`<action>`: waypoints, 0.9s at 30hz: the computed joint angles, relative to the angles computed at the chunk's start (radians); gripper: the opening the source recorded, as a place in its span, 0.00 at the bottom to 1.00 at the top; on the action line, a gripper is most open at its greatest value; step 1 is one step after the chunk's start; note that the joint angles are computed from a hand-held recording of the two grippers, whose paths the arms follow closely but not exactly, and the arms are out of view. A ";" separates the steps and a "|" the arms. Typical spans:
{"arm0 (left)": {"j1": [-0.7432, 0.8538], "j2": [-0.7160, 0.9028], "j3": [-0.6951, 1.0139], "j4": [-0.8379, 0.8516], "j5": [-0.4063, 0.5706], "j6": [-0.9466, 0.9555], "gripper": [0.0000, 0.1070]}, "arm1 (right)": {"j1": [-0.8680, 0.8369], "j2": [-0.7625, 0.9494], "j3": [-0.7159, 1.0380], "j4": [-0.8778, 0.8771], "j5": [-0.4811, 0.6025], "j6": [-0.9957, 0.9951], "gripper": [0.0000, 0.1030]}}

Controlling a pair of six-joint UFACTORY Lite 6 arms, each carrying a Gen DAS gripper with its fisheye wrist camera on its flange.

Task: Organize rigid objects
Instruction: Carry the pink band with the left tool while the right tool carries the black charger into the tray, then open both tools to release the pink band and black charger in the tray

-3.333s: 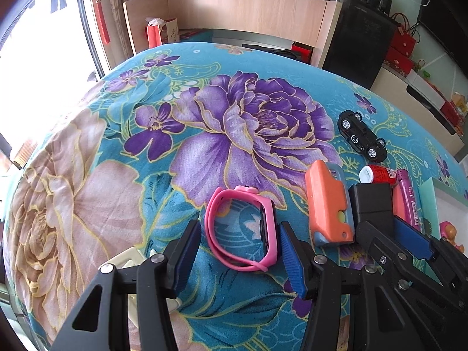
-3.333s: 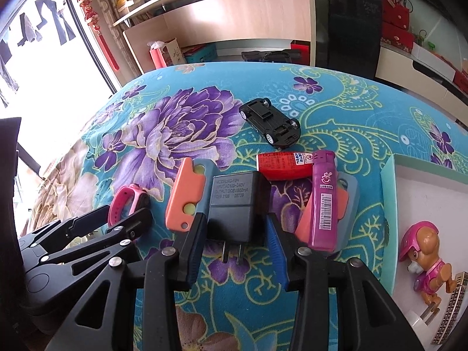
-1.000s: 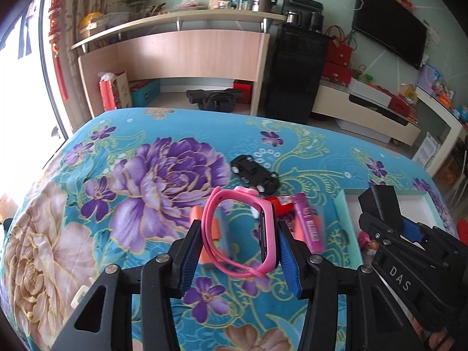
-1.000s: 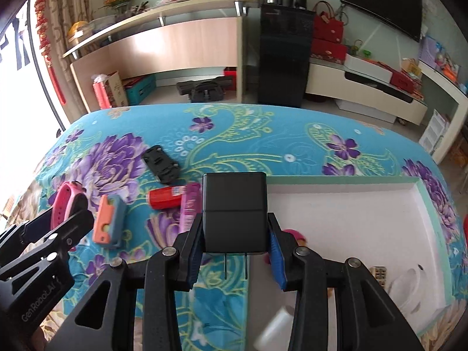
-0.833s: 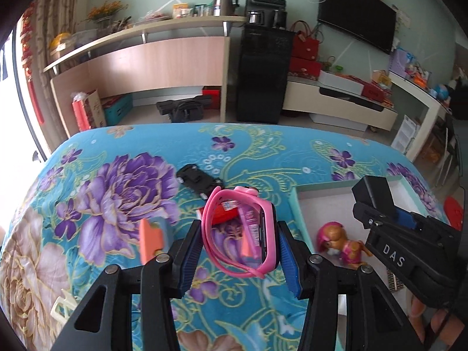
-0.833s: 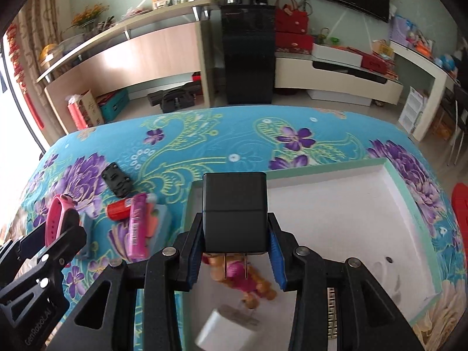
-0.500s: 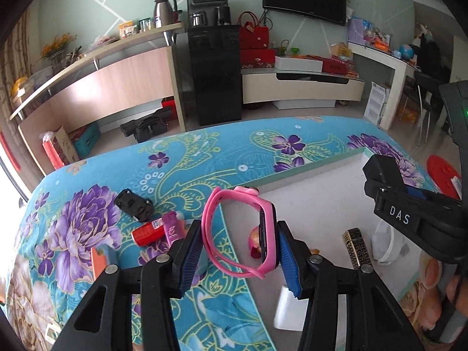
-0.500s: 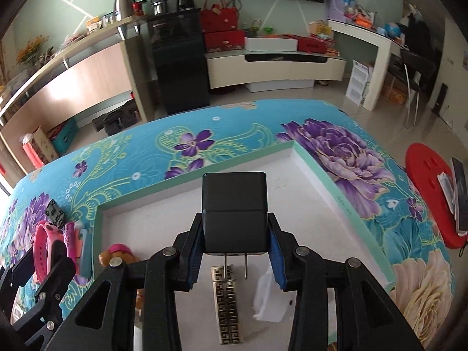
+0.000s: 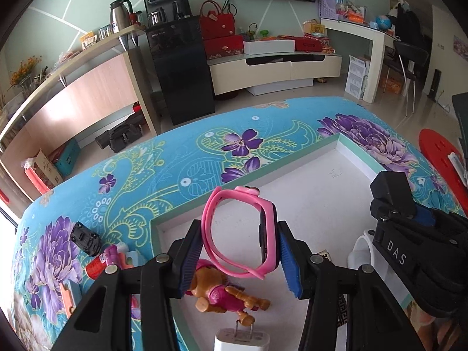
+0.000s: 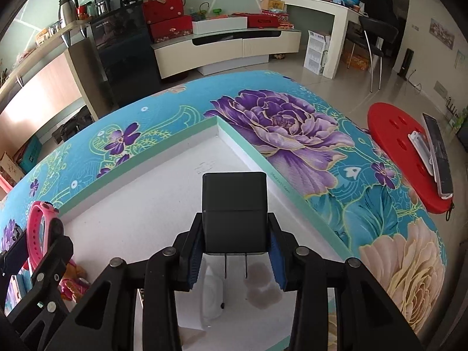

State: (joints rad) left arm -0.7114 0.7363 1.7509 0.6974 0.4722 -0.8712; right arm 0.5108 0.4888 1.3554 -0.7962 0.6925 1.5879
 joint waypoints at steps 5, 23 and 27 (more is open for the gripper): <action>-0.010 0.089 0.104 -0.066 0.041 0.067 0.50 | -0.031 0.013 -0.007 0.080 -0.022 -0.061 0.40; 0.036 0.017 0.030 -0.080 0.039 0.008 0.81 | -0.017 -0.017 -0.003 0.065 0.020 -0.049 0.65; 0.059 -0.073 -0.084 0.050 0.038 -0.150 0.96 | -0.003 -0.014 0.011 0.056 0.032 -0.045 0.73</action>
